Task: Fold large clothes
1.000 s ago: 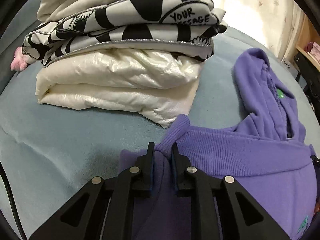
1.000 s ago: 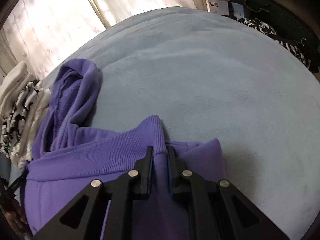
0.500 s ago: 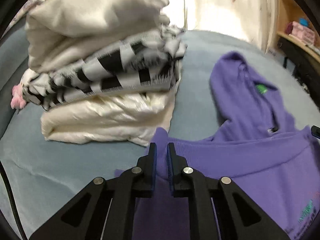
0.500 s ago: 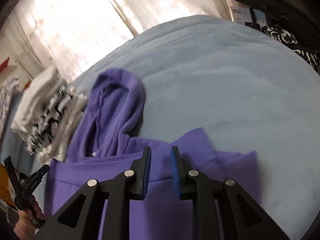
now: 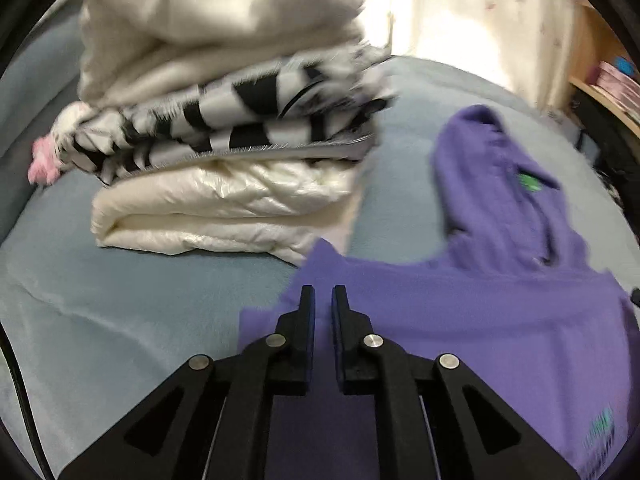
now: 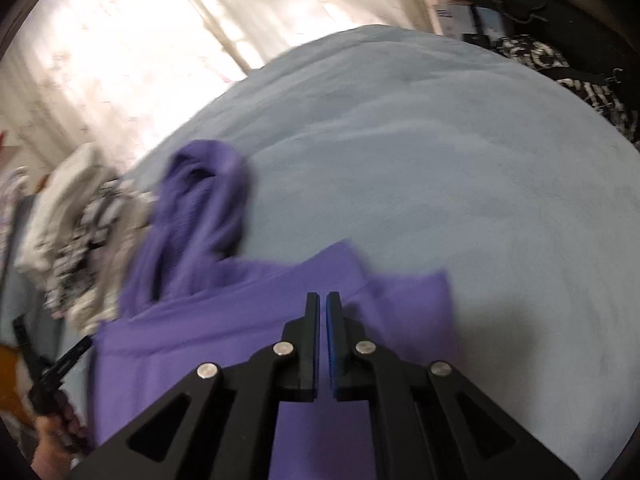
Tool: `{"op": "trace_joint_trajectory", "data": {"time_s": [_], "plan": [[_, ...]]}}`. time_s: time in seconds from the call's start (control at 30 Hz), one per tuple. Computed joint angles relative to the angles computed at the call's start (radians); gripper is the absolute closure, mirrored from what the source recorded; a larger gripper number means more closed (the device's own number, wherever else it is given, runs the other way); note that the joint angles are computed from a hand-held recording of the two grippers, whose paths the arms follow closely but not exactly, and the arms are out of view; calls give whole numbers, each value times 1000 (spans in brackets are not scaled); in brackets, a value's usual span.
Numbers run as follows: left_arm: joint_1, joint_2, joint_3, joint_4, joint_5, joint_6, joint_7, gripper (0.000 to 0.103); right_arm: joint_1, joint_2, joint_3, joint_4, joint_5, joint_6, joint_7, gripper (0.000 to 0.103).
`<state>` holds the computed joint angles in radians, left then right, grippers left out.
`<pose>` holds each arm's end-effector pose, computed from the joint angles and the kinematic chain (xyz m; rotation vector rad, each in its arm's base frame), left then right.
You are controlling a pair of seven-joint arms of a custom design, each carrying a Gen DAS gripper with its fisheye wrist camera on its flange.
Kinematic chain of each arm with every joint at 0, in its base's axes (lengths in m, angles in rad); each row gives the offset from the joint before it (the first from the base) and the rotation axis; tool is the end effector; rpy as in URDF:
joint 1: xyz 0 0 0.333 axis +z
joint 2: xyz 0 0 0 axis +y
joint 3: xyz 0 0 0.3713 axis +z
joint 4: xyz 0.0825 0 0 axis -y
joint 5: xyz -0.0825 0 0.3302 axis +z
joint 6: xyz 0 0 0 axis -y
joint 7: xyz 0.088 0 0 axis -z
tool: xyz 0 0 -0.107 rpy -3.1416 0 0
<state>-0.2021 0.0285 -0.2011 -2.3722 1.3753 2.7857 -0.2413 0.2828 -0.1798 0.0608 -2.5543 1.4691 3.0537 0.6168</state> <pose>0.4166 -0.2253 0.4237 -1.9272 1.6234 -0.6649 0.3916 0.0584 0.4565 -1.5775 1.8025 -0.2469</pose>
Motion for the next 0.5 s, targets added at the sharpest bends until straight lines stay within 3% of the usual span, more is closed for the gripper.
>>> {"op": "trace_joint_trajectory", "data": {"time_s": [0.17, 0.27, 0.37, 0.43, 0.5], "plan": [[-50, -178, -50, -169, -73, 50, 10, 90, 63, -171, 70, -142, -89, -68, 111, 99], [-86, -204, -95, -238, -163, 25, 15, 90, 127, -214, 101, -201, -55, -104, 132, 99], [-114, -202, -146, -284, -138, -46, -115, 89, 170, -222, 165, -265, -3, -47, 143, 99], [-131, -224, -155, -311, -109, -90, -183, 89, 179, -240, 171, -293, 119, -25, 42, 100], [-140, -260, -136, -344, -113, -72, -209, 89, 150, -267, 201, -340, 25, 28, 144, 100]]}}
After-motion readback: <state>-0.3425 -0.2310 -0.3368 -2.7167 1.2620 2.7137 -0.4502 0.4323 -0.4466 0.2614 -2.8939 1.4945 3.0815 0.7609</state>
